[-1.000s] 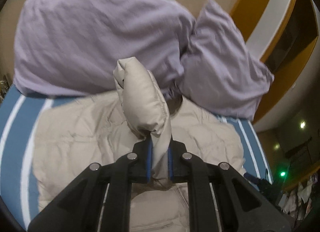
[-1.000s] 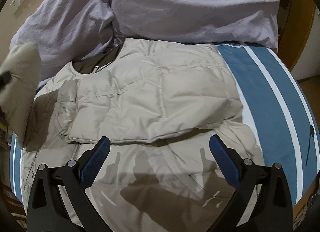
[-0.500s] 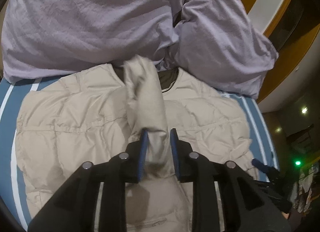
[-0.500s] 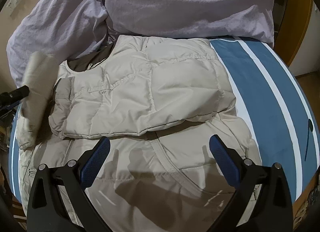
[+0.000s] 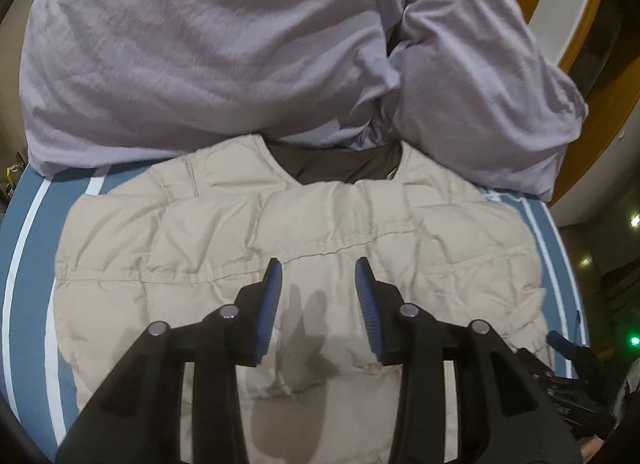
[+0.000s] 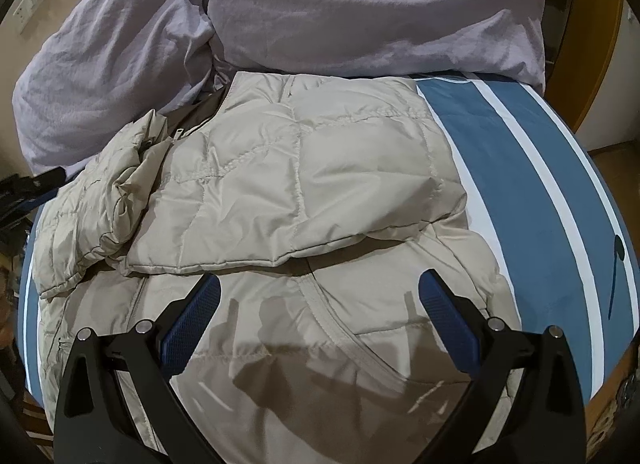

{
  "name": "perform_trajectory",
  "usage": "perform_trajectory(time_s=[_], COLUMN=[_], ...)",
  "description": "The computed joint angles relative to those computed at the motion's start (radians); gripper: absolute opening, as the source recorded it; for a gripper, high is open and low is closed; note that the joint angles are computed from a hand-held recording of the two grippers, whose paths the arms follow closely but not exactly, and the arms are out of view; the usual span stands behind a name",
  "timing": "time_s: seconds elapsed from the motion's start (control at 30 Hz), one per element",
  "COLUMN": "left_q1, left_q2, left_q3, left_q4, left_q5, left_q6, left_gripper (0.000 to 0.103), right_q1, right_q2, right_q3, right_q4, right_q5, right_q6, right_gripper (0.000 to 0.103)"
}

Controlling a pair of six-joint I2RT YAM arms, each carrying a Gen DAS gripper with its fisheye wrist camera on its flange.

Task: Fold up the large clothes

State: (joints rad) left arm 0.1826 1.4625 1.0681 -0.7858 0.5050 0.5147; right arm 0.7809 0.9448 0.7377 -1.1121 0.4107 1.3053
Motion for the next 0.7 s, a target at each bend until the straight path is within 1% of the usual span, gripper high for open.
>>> perform_trajectory(time_s=[0.23,0.43,0.5,0.6,0.67,0.7], left_q1=[-0.101,-0.149,-0.156,-0.137,-0.115,-0.098], left_q2=[0.031,0.010,0.008,0.010,0.003,-0.007], left_q3=[-0.103,-0.218,-0.230,-0.216,-0.205,-0.204], left_q4=[0.121,0.221,0.235,0.213,0.191,0.181], left_q5=[-0.093,-0.140,-0.149,-0.129,-0.109,-0.099], left_q6=[-0.044,-0.049,-0.042,-0.024,-0.012,-0.005], left_gripper=[0.038,0.038,0.037,0.038,0.041,0.045], right_q1=[0.036,0.033,0.029,0.037,0.046,0.052], right_q2=[0.008,0.005,0.008,0.008,0.005,0.005], right_q3=[0.001,-0.015,-0.021,-0.022,-0.015,-0.011], right_q4=[-0.033,-0.034,-0.027,-0.029,-0.039,-0.044], right_q5=[0.015,0.010,0.003,0.002,0.008,0.010], right_q6=[0.029,0.039,0.042,0.048,0.053,0.057], right_gripper=[0.101,0.101,0.101,0.101,0.101,0.101])
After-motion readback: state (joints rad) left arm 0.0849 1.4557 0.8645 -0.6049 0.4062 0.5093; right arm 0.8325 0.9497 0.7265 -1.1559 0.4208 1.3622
